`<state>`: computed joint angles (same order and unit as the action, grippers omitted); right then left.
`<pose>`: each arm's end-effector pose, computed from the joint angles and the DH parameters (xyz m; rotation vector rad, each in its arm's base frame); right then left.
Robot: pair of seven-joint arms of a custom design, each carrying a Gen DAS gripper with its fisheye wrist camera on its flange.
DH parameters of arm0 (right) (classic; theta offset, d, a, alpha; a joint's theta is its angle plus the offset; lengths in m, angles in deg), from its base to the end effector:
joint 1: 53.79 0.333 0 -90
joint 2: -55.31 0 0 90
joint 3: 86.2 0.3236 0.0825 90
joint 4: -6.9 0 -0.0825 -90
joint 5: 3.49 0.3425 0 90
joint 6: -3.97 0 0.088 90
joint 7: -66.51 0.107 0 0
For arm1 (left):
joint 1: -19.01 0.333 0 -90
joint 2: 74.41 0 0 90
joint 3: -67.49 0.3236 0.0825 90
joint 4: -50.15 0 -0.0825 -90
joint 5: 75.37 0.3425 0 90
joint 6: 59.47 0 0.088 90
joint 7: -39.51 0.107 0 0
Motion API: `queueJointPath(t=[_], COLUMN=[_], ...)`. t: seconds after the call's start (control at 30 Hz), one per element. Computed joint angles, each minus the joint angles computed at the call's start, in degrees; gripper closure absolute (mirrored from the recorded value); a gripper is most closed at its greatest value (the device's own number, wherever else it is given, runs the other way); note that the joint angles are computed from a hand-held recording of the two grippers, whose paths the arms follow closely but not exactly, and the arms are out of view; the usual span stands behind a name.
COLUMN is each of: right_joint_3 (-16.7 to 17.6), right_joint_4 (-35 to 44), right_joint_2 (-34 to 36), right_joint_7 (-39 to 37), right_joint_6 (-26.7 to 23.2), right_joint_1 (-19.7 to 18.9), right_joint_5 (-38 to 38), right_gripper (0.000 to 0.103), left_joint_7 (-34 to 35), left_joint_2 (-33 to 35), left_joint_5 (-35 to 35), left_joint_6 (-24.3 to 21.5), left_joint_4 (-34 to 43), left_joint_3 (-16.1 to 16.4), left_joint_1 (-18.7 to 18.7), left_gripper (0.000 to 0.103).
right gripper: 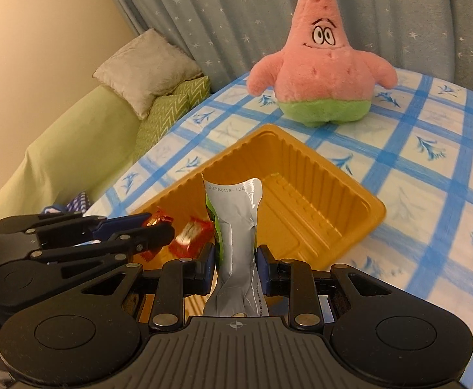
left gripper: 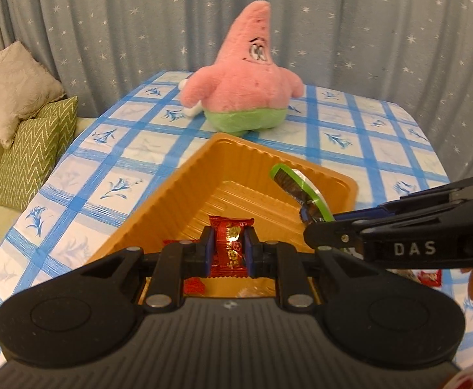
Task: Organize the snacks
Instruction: 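Carry both snacks over the orange tray and open both tools to drop them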
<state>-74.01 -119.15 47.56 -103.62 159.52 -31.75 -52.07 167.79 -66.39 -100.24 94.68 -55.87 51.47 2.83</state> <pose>0.4027 0.3121 0.5301 -1.2261 1.9890 -0.4212 0.5263 -0.3034 0.5524 -0.8976 2.5319 -1.0201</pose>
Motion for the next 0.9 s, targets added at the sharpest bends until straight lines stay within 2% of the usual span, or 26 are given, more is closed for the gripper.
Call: queueJointPath(t=[0.43, 0.73, 0.9], right_joint_3=[-3.75, -5.15, -4.9], right_joint_4=[4.32, 2.95, 1.78], right_joint_2=[7.14, 7.24, 6.0], right_joint_7=[-4.66, -0.38, -0.75], right_joint_6=[-1.22, 0.4, 0.5], right_joint_1=[0.15, -0.2, -0.56], right_joint_5=[1.64, -0.18, 0.84], right_gripper=[0.075, 0.075, 0.075], left_joint_7=[-7.48, -8.64, -8.63], left_joint_2=[7.58, 9.45, 9.68], left_joint_5=[8.08, 9.78, 9.68], left_joint_6=[-2.43, -3.75, -4.05], left_joint_4=[7.87, 9.58, 9.84], left_joint_3=[1.07, 0.82, 0.55], left_joint_1=[-1.05, -1.18, -1.19], left_gripper=[0.085, 0.085, 0.085])
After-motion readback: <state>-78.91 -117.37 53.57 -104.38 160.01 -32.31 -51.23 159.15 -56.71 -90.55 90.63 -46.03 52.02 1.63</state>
